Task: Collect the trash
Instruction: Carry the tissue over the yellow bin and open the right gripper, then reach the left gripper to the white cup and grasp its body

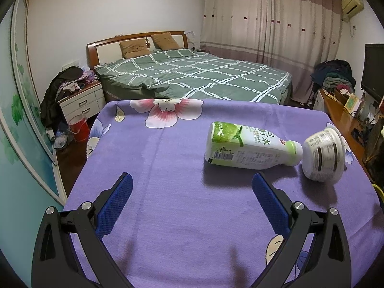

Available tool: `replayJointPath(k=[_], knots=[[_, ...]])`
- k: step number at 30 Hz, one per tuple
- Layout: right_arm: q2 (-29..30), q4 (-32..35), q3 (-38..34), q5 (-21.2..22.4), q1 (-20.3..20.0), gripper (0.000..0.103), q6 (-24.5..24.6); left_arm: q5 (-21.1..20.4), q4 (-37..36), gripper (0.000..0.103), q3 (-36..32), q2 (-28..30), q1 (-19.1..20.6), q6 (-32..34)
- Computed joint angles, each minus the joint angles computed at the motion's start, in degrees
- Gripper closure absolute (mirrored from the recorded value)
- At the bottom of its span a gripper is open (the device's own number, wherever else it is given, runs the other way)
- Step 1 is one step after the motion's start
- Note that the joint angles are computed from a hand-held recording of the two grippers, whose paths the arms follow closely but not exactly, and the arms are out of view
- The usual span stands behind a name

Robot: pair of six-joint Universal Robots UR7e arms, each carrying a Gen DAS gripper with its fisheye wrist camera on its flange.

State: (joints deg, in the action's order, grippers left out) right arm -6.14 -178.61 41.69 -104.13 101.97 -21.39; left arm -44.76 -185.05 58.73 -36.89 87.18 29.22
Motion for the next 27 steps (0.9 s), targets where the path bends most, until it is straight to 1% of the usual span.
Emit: replayJointPath(k=[1, 5, 7, 10, 13, 15, 16, 17, 18, 19, 20, 22, 25, 27], knots=[[-0.4, -1.4, 1.0, -2.1, -0.2, 0.1, -0.1, -0.1, -0.2, 0.005, 0.1, 0.0, -0.1, 0.3], [-0.4, -4.0, 2.2, -8.0, -1.5, 0.1, -0.2, -0.5, -0.6, 0.005, 0.6, 0.0, -0.3, 1.3], [0.2, -5.0, 1.9, -11.5, -2.0, 0.099, -0.6, -0.6, -0.8, 0.005, 0.8, 0.1, -0.5, 2.1], [1.3, -5.2, 0.5, -15.3, -2.8, 0.099, -0.4, -0.6, -0.9, 0.005, 1.1, 0.2, -0.8, 3.0], [2.0, -5.0, -0.6, -17.3, -3.1, 0.099, 0.1, -0.6, -1.1, 0.005, 1.3, 0.3, -0.9, 3.6], [3.1, -4.7, -2.4, -19.7, -3.2, 0.099, -0.5, -0.6, -0.9, 0.005, 1.4, 0.3, -1.0, 3.6], [3.9, -4.3, -3.9, -21.6, -3.1, 0.096, -1.2, -0.6, -0.6, 0.005, 1.3, 0.2, -0.9, 3.4], [4.5, -3.7, -5.1, -23.1, -3.1, 0.084, -1.7, -0.6, -0.3, 0.005, 1.2, 0.3, -0.9, 3.3], [5.1, -3.5, -6.0, -24.4, -3.2, 0.076, -2.1, -0.7, -0.1, 0.005, 1.2, 0.2, -0.9, 3.2], [5.4, -3.8, -6.4, -25.3, -3.3, 0.061, -2.4, -0.7, 0.1, 0.005, 1.0, 0.3, -0.9, 3.1], [6.1, -4.0, -7.5, -26.6, -3.2, 0.055, -3.2, -0.8, 0.4, 0.005, 0.8, 0.4, -0.8, 3.2], [7.7, -4.6, -10.1, -28.8, -3.2, 0.053, -4.9, -0.7, 0.7, 0.005, 0.8, 0.5, -0.9, 3.3], [6.5, -5.0, -8.0, -28.1, -3.4, 0.052, -4.0, -0.6, 1.1, 0.005, 0.5, 0.7, -0.9, 3.7], [6.5, -5.4, -7.8, -28.0, -3.5, 0.052, -4.2, -0.5, 1.1, 0.005, 0.5, 0.8, -0.9, 3.9]])
